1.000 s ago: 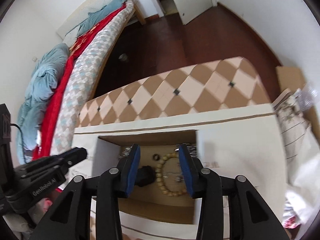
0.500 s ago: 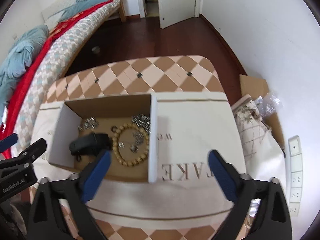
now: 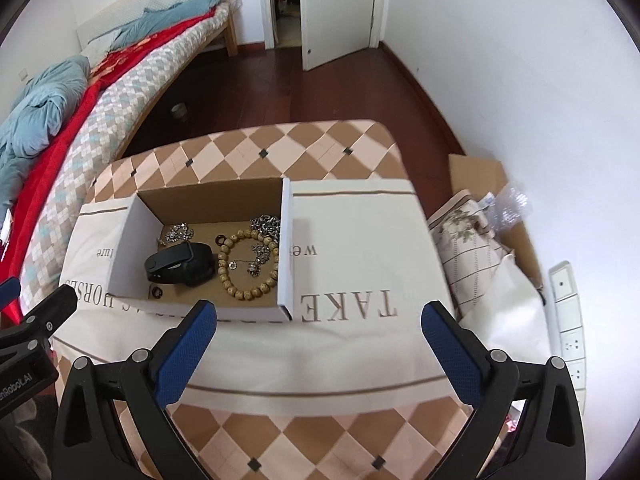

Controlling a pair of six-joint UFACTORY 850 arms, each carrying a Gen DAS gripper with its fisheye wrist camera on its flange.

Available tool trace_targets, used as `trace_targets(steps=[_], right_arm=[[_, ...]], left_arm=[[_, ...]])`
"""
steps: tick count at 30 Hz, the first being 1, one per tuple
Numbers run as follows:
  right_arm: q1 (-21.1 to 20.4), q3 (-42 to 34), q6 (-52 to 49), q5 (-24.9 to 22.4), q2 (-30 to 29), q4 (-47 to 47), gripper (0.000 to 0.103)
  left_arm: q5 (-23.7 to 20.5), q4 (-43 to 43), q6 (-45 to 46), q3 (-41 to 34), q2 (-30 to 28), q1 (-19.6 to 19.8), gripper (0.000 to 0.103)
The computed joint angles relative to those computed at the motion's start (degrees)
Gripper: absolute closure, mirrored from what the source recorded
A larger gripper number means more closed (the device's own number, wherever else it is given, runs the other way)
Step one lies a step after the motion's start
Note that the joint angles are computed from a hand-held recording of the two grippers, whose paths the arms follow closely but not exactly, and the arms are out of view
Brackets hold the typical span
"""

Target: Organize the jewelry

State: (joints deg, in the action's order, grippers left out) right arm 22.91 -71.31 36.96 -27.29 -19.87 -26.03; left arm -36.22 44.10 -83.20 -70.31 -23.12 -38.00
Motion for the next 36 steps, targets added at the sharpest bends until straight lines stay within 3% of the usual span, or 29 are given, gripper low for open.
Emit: trace_targets(steps=[10,22,36], right_arm=[[2.4,7.3,8.9,-1.6,13.5,-9.2,0.0],[6.1,10.8,8.3,-7.3,28.5,-9.5,0.0],[8.9,11.0,5.1,-13.3,36.5,-6.3,0.0]], left_arm=[[-3.6,5.6,-6.1,4.0,9.1,-4.7,0.0],[-10.2,3.7,-6.5,5.6,18.5,-11.5,0.001],[-15.9,1.9,-7.5,4.5,22.6,-17.0,0.0]])
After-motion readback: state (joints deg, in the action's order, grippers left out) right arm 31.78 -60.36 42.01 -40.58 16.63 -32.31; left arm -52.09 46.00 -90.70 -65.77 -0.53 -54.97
